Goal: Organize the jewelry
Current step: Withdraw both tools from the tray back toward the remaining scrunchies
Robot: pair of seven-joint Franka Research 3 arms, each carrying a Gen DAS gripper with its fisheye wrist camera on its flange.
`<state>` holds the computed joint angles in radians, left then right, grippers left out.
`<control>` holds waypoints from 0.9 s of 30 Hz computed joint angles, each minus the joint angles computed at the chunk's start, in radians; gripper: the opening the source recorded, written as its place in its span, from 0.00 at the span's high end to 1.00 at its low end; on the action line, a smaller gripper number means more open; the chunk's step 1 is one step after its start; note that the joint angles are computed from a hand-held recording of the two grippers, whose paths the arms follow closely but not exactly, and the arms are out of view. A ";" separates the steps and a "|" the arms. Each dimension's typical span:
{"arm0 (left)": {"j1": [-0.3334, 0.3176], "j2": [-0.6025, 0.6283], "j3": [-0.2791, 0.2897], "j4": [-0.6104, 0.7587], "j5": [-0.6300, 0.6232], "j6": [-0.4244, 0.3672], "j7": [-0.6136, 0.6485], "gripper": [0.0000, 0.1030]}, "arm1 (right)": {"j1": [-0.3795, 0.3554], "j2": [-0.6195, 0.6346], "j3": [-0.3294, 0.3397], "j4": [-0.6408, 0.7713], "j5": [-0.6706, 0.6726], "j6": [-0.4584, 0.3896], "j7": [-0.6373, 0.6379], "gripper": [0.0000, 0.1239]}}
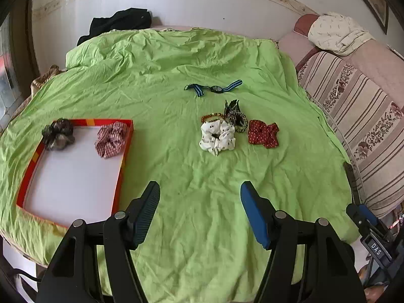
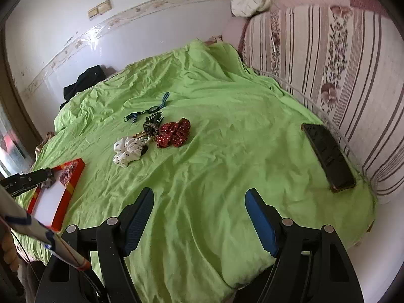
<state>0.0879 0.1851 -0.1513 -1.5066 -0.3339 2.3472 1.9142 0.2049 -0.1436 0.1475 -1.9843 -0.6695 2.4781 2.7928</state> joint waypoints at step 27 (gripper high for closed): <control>-0.029 0.182 -0.005 0.004 0.191 -0.020 -0.206 0.37 | 0.027 0.082 -0.054 0.035 0.089 -0.025 -0.124 0.33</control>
<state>0.0593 0.3675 -0.1561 -1.5026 -0.1429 2.3267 1.7080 0.2323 -0.0619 0.0936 -1.9495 -0.5801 2.4529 2.6691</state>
